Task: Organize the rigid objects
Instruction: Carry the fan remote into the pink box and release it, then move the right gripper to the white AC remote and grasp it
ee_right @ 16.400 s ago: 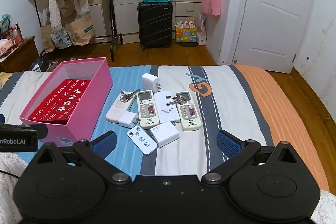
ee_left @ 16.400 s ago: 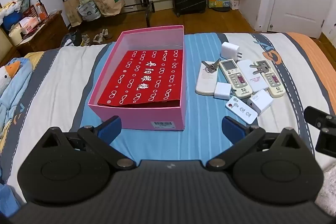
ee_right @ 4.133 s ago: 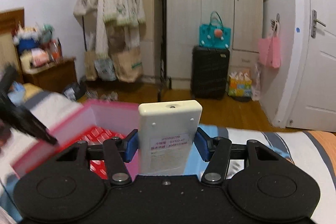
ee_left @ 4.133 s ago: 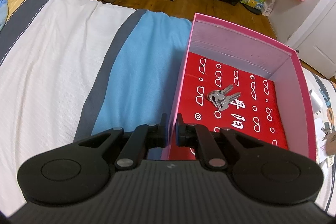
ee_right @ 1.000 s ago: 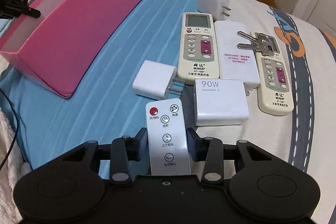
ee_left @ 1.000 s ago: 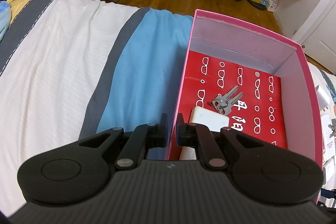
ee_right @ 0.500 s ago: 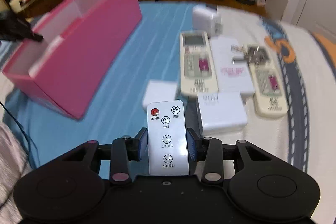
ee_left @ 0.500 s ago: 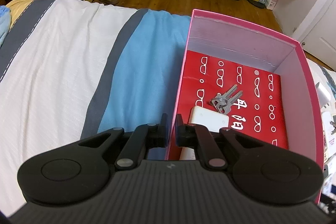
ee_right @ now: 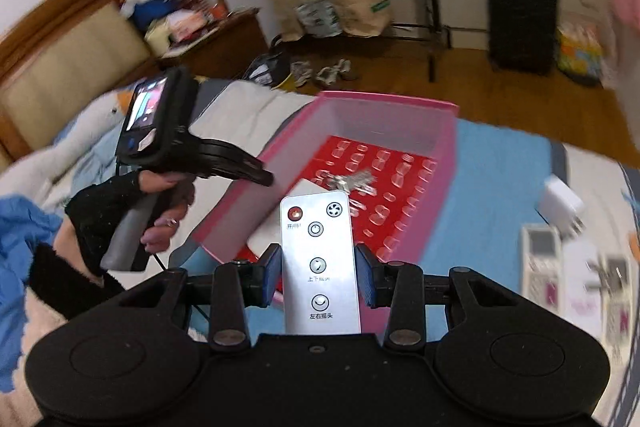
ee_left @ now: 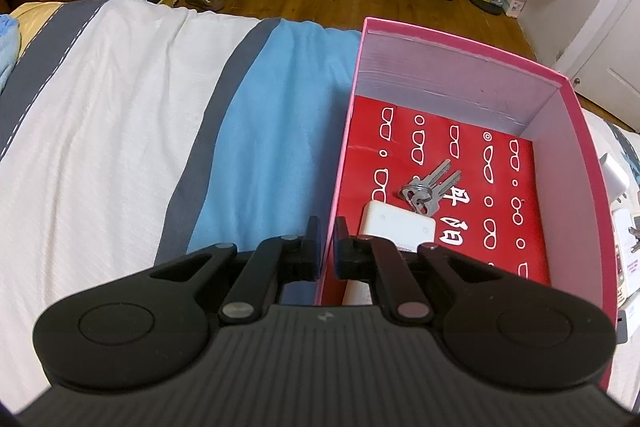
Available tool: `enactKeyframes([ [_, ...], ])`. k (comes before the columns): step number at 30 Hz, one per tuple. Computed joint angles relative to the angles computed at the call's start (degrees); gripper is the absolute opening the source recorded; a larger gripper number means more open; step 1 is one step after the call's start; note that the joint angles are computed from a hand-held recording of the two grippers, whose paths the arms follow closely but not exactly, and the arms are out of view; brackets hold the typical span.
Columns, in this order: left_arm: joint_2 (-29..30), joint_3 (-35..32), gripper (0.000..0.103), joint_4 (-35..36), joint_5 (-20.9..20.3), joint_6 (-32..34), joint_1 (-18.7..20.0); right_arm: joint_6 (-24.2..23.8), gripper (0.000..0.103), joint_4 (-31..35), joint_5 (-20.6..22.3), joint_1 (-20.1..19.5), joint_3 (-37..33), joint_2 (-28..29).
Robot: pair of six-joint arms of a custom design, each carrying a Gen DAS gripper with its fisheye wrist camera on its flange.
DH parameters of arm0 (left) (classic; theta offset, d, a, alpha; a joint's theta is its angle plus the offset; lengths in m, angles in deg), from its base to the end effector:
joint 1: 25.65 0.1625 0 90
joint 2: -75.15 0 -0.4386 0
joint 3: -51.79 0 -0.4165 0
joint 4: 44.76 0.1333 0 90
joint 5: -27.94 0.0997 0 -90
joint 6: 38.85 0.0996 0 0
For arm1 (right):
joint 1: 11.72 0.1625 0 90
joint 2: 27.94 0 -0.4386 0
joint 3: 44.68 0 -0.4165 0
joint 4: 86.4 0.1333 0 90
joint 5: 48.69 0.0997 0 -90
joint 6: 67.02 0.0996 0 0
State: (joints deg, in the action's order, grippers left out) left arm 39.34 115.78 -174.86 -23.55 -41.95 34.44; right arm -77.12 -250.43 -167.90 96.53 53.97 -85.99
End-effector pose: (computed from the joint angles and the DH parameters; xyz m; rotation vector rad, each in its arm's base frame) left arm -0.2478 -0.8225 0.1668 0.4927 2.4620 -0.5002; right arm 0.2932 -0.6187 0.2460 0.4330 -2.5329 0.8148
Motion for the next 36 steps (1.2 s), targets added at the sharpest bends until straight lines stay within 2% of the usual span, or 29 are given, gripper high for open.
enactKeyframes([
  [4,-0.27,0.09,0.005,-0.16,-0.79,0.36,0.27,1.83,0.045,3.97,0.97,-0.74,-6.48,5.66],
  [6,-0.5,0.22,0.005,-0.27,-1.5,0.37,0.51,4.61,0.045,5.82,-0.91,-1.29,-9.64,8.62],
  [10,-0.81,0.5,0.005,-0.68,-2.51,0.67,0.87,10.63,0.045,9.66,-1.78,-2.43,-13.18,12.24],
  [17,-0.95,0.8,0.005,-1.37,-3.25,1.26,1.24,16.25,0.045,13.93,-9.33,-3.31,-18.6,17.73],
  [19,-1.04,0.91,0.005,-1.47,-3.6,1.11,1.31,18.65,0.045,14.44,-7.9,-3.88,-18.58,17.51],
  [22,-1.06,1.0,0.006,-1.53,-3.51,1.15,1.24,22.85,0.05,13.67,-1.03,-5.15,-16.43,14.86],
  [23,-1.08,0.97,0.006,-1.45,-3.53,1.17,1.26,23.15,0.05,12.75,0.0,-5.18,-15.54,14.11],
  [27,-0.92,0.56,0.007,-0.81,-2.99,1.42,1.18,19.77,0.05,9.32,1.32,-4.39,-11.7,10.2],
  [32,-1.0,0.09,0.011,-0.03,-3.88,0.38,1.49,11.17,0.05,2.94,-4.47,-2.52,-5.35,4.7],
  [36,-0.86,0.12,0.011,-0.03,-3.15,0.09,1.29,7.17,0.05,0.08,-9.18,-3.28,-0.28,-0.51],
])
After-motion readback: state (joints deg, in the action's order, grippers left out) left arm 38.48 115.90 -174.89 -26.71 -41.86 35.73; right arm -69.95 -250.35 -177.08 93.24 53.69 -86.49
